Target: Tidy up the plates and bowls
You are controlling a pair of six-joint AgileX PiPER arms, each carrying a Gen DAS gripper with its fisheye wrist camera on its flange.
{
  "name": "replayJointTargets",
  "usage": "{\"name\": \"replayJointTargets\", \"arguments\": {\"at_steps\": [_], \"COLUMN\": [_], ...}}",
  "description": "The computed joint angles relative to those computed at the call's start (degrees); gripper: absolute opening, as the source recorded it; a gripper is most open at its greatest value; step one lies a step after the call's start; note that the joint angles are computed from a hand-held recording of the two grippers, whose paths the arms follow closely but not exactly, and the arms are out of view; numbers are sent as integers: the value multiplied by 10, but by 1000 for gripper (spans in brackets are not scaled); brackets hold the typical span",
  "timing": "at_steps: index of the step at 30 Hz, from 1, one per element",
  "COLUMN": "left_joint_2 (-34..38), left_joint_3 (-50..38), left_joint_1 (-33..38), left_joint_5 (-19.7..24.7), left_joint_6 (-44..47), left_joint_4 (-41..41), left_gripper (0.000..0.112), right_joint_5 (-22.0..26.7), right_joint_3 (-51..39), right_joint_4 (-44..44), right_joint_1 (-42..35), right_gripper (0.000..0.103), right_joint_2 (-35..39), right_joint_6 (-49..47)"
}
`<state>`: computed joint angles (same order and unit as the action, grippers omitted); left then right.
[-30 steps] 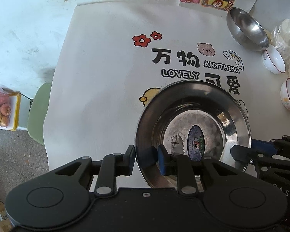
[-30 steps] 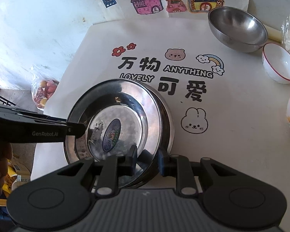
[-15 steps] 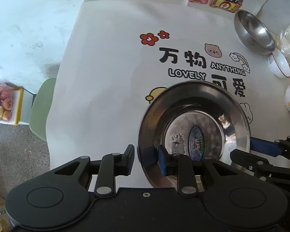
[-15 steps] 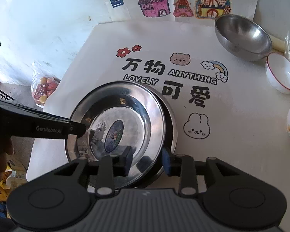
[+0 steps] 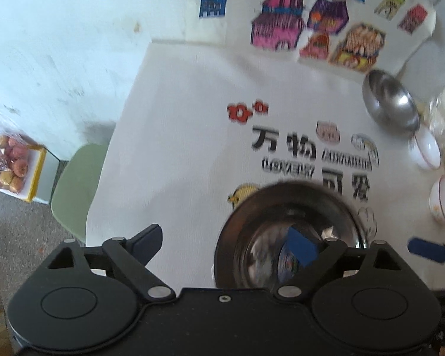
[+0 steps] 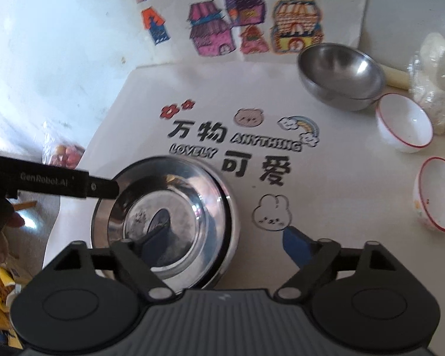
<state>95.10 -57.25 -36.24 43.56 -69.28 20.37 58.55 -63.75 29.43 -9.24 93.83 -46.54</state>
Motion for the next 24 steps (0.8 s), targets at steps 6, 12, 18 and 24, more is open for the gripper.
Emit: {"name": "replayJointTargets", "arguments": {"at_steps": [6,12,18,24], "left_joint_2": [45,111,229,378], "left_joint_3": [-57,-141,-297,-519], "left_joint_1": [-20,-28,-9,9], "left_joint_5": [-10,-38,-49,20], "left_joint_6": [-51,-80,-40,-9], "left_joint_4": [64,111,100,75], "left_gripper": [102,102,102,102], "right_joint_5": [2,-20,-8,8], "right_joint_3": [-21,-59,-179,-374], "right_joint_4": [44,80,102,90], "right_joint_1": [-59,-117,-143,-118], "right_gripper": [103,103,103,103], "right_joint_2": [10,39,143,290], "right_joint_6": [-52,-112,-147,-149]}}
